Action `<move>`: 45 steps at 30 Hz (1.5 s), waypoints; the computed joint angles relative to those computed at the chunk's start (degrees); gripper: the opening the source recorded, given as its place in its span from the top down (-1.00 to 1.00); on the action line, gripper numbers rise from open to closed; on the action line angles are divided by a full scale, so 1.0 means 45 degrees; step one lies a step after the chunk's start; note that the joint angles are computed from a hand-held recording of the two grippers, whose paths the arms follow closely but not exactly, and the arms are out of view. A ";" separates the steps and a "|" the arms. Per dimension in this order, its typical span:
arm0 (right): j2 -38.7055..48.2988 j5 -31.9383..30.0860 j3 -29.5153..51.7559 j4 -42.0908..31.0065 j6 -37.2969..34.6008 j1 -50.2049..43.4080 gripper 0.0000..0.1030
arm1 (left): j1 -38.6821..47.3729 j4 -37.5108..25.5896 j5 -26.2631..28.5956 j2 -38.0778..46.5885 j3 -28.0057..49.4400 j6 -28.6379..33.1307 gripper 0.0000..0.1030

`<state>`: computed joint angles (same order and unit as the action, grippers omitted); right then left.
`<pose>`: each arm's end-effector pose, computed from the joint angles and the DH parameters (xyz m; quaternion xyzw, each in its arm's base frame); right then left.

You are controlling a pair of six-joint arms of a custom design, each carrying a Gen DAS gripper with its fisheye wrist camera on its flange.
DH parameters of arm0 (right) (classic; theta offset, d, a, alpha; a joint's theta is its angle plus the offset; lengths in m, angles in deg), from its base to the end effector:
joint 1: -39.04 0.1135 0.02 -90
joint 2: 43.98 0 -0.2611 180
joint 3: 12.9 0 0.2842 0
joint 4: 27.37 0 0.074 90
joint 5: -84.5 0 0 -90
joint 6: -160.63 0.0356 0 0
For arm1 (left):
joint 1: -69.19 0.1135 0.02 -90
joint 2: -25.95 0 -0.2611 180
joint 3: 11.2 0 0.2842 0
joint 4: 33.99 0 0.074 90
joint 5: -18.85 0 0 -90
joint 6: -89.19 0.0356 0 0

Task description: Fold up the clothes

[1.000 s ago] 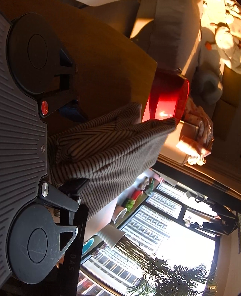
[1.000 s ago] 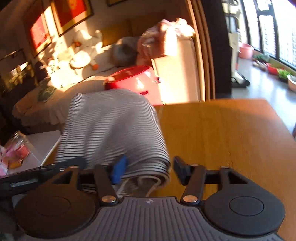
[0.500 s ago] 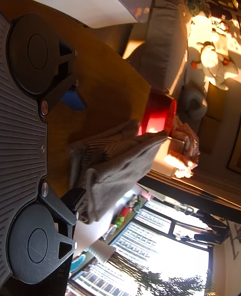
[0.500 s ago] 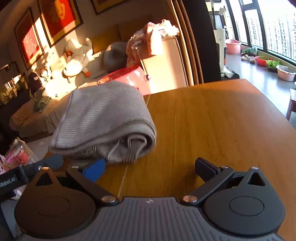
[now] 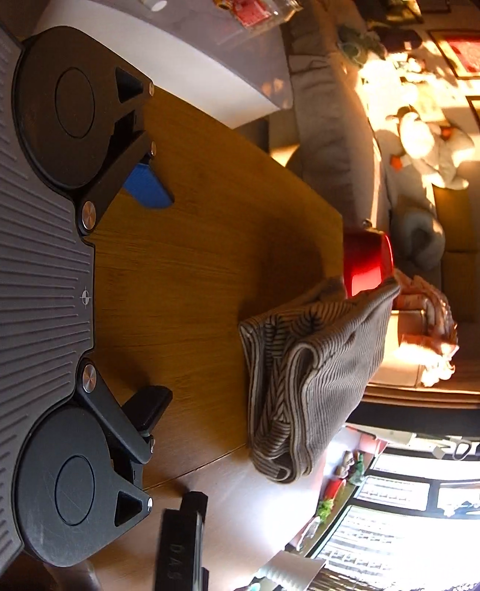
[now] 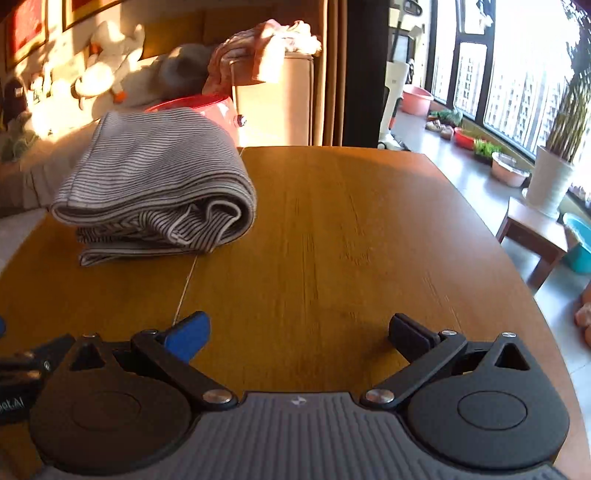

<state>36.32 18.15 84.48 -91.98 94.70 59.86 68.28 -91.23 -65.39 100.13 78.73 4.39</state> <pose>0.3039 0.1003 0.3757 0.1001 0.9099 -0.0412 0.4006 0.3042 -0.0084 0.3694 0.0691 0.9082 -0.0304 0.4117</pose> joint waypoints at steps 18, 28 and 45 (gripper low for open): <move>0.0066 -0.0459 -0.0099 0.0408 -0.0429 -0.0176 -1.00 | -0.0389 0.0353 -0.0796 0.0155 -0.0014 -0.0769 -1.00; -0.0005 -0.0491 -0.0210 0.0472 -0.0463 -0.0165 -1.00 | -0.0386 0.0351 -0.0935 0.0175 0.0002 -0.0893 -1.00; -0.0023 -0.0516 -0.0169 0.0417 -0.0482 -0.0148 -1.00 | -0.0397 0.0313 -0.1017 0.0124 -0.0023 -0.0900 -1.00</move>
